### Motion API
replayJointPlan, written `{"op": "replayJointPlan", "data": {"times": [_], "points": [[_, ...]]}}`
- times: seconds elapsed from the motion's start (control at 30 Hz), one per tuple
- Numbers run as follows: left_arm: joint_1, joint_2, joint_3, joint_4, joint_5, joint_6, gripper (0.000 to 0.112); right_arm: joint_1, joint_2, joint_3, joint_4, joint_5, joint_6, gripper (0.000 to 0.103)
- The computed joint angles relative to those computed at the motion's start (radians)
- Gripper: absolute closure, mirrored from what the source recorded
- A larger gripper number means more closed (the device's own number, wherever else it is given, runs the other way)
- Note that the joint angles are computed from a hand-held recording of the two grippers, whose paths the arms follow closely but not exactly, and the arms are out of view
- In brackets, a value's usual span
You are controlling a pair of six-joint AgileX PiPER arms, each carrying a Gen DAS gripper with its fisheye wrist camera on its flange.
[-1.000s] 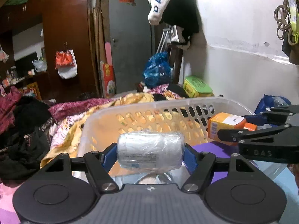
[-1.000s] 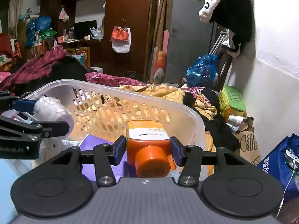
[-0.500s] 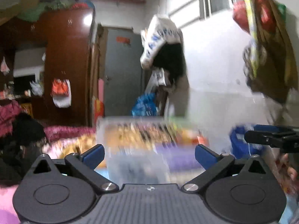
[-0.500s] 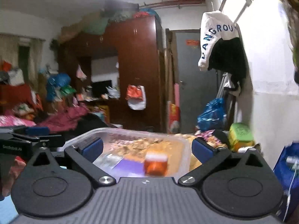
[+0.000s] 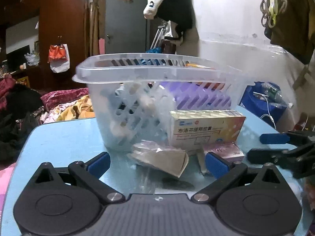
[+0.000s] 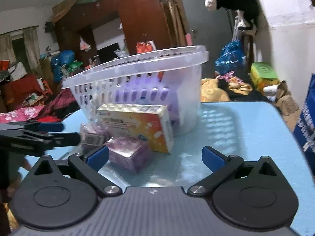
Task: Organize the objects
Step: 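Grasp the purple medicine box with the right gripper while the left grasps a clear bag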
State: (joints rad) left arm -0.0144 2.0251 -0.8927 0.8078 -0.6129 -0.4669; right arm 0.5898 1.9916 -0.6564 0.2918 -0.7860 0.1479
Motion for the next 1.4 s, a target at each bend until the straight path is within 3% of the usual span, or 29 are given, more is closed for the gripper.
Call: {"op": "replayJointPlan", "data": {"times": [0.03,0.13,0.27,0.4,0.5,0.53,0.7,0.93,1.03,1.1,1.17,1.3,1.4], "points": [[-0.006,0.005,-0.007,-0.011,0.004,0.006,0.010,0.039,0.019,0.017,0.034,-0.030,-0.006,0.007],[-0.012,0.024,-0.047,-0.001,0.029,-0.045,0.010,0.061,0.041,-0.022,0.065,0.012,-0.060,0.014],[0.003,0.037,-0.078,0.043,0.033,-0.107,0.010,0.065,0.050,-0.061,0.042,0.064,-0.068,0.016],[0.017,0.059,-0.135,0.199,0.048,-0.258,0.010,0.071,0.061,-0.121,0.081,0.138,-0.134,0.016],[-0.005,0.068,-0.152,0.189,0.084,-0.244,0.010,0.077,0.074,-0.156,0.124,0.181,-0.200,0.017],[-0.009,0.070,-0.151,0.184,0.084,-0.238,0.010,0.086,0.078,-0.167,0.153,0.195,-0.237,0.026],[-0.015,0.077,-0.157,0.175,0.093,-0.236,0.010,0.123,0.060,-0.102,0.208,0.107,-0.286,0.028],[-0.033,0.079,-0.157,0.155,0.112,-0.202,0.010,0.106,0.012,0.042,0.114,-0.043,-0.150,0.028],[-0.038,0.075,-0.153,0.138,0.121,-0.182,0.022,0.079,0.002,0.091,0.055,-0.096,-0.083,0.028],[-0.051,0.070,-0.138,0.059,0.135,-0.100,0.034,0.080,0.007,0.090,0.065,-0.108,-0.085,0.028],[-0.063,0.060,-0.115,-0.020,0.130,-0.017,0.037,0.079,0.007,0.102,0.066,-0.126,-0.080,0.028],[-0.065,0.026,-0.015,-0.172,0.022,0.157,0.038,0.089,0.007,0.121,0.094,-0.162,-0.078,0.028],[-0.044,0.005,0.044,-0.163,-0.065,0.160,0.038,0.111,0.004,0.125,0.140,-0.179,-0.110,0.028]]}}
